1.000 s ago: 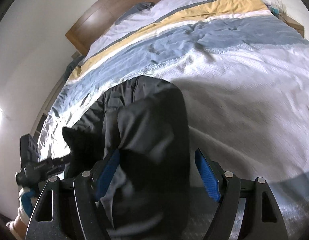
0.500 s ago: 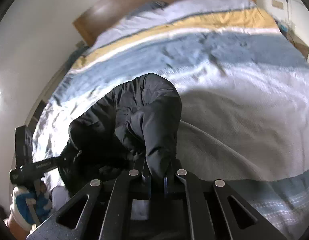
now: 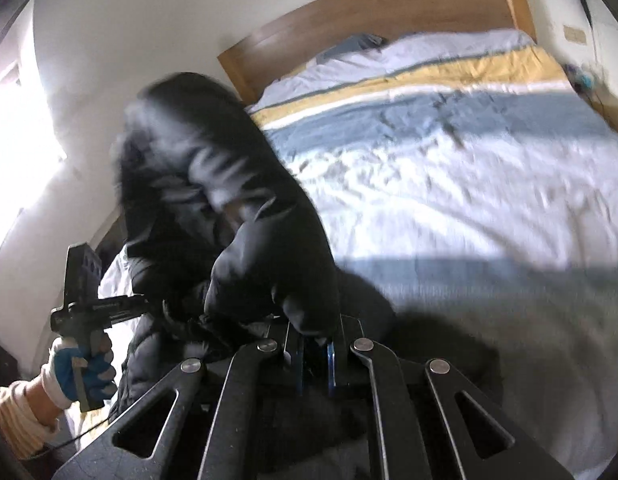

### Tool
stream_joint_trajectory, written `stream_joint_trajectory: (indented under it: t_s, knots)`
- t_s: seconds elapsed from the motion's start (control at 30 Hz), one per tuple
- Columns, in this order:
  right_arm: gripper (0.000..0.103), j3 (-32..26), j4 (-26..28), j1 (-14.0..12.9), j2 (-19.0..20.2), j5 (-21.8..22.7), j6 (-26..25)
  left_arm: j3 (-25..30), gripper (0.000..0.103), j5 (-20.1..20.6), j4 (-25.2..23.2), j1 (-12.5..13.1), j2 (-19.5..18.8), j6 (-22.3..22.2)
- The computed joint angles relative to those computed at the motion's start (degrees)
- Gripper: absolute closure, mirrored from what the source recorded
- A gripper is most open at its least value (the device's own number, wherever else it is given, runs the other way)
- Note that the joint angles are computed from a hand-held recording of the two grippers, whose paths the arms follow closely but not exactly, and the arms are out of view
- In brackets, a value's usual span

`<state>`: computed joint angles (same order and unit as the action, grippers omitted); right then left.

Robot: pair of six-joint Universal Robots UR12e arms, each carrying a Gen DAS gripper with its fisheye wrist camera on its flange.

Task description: Fold large clothes

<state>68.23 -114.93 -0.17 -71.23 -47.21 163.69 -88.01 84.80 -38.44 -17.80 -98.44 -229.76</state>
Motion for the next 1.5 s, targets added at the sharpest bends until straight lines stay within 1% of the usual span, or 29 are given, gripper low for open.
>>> stream_joint_trajectory:
  t_s: [0.07, 0.17, 0.27, 0.33, 0.37, 0.4, 0.43, 0.53, 0.6, 0.63, 0.7, 0.8, 0.83, 0.87, 0.9, 0.93, 1.0, 1.07, 1.13, 1.23, 1.3, 1.37, 1.43, 1.5]
  knots:
    - [0.095, 2.49, -0.32, -0.39, -1.22, -0.38, 0.3, -1.66, 0.097, 0.42, 0.55, -0.59, 0.86, -0.75]
    - [0.094, 5.54, -0.34, -0.9, -2.77, -2.32, -0.03, -3.93, 0.097, 1.0, 0.4, -1.29, 2.43, -1.69]
    - [0.088, 7.46, -0.1, -1.27, -4.02, -4.37, -1.11, -4.94, 0.097, 1.73, -1.76, -1.91, 3.88, -0.94]
    - [0.079, 8.59, 0.3, -1.63, -4.96, -5.66, -1.32, -5.07, 0.097, 2.82, -4.26, -2.31, 4.78, -0.56]
    - [0.077, 8.99, 1.04, -1.89, -5.46, -6.39, -1.62, -5.5, 0.097, 3.55, -5.2, -2.58, 5.55, -0.82]
    - [0.072, 9.44, 1.62, -2.17, -6.08, -7.45, -2.05, -5.94, 0.097, 4.47, -5.99, -2.86, 6.24, -1.33]
    - [0.063, 9.91, 2.02, -2.47, -6.72, -8.26, -2.43, -6.26, 0.097, 5.34, -7.02, -2.97, 6.96, -1.72]
    - [0.054, 10.49, 3.49, -3.62, -8.52, -10.22, -3.77, -7.25, 0.096, 7.7, -9.54, -3.48, 9.3, -3.73]
    - [0.048, 10.54, 3.43, -3.95, -9.64, -11.11, -5.04, -6.56, 0.096, 8.74, -11.1, -3.63, 9.67, -3.37]
    - [0.046, 10.14, 3.22, -3.85, -9.94, -11.4, -5.86, -5.66, 0.096, 9.27, -11.86, -3.91, 9.67, -2.33]
    - [0.046, 9.03, 2.33, -3.47, -10.07, -10.71, -6.95, -4.08, 0.096, 10.0, -12.06, -4.43, 9.28, -0.63]
    - [0.042, 6.67, 1.13, -2.37, -9.33, -7.36, -7.31, -0.02, 0.096, 10.0, -9.84, -5.18, 6.89, 4.17]
    - [0.04, 5.9, 1.28, -1.87, -8.87, -6.64, -7.75, 0.8, 0.093, 9.83, -9.46, -5.35, 6.39, 5.24]
    - [0.039, 5.27, 1.56, -1.38, -8.51, -6.0, -8.36, 2.23, 0.076, 9.55, -8.94, -5.61, 5.23, 6.8]
    - [0.036, 4.53, 1.85, -0.66, -7.97, -5.87, -9.06, 3.51, 0.064, 9.58, -9.0, -5.84, 4.18, 7.7]
    - [0.033, 3.9, 2.01, 0.19, -7.4, -6.38, -9.88, 5.19, 0.045, 9.92, -9.06, -6.26, 2.68, 8.79]
    - [0.033, 3.17, 2.29, 1.62, -6.46, -7.59, -11.33, 6.87, 0.043, 9.07, -8.56, -6.59, 0.71, 10.49]
    - [0.033, 2.8, 3.36, 2.8, -5.61, -9.16, -12.79, 9.21, 0.043, 10.02, -10.97, -7.18, -1.72, 12.81]
    - [0.033, 3.83, 2.56, 3.58, -5.51, -12.48, -14.25, 9.93, 0.043, 11.11, -13.87, -7.71, -3.11, 14.24]
    - [0.032, 6.27, 2.78, 3.38, -5.57, -15.14, -15.7, 7.95, 0.043, 11.77, -15.35, -8.2, -3.35, 16.61]
    - [0.032, 8.87, 1.49, 3.04, -6.1, -16.21, -16.72, 6.04, 0.042, 12.22, -14.59, -8.36, -3.04, 17.83]
    - [0.032, 11.23, 0.51, 2.68, -6.46, -16.51, -16.92, 4.41, 0.042, 11.6, -13.39, -8.27, -3.07, 18.09]
    - [0.032, 13.5, -2.56, 2.68, -6.94, -16.78, -15.35, 4.09, 0.042, 12.32, -13.81, -8.54, -3.7, 18.34]
    - [0.032, 14.94, -5.33, 3.34, -7.37, -19.03, -14.89, 4.62, 0.042, 13.11, -15.05, -8.77, -4.36, 18.65]
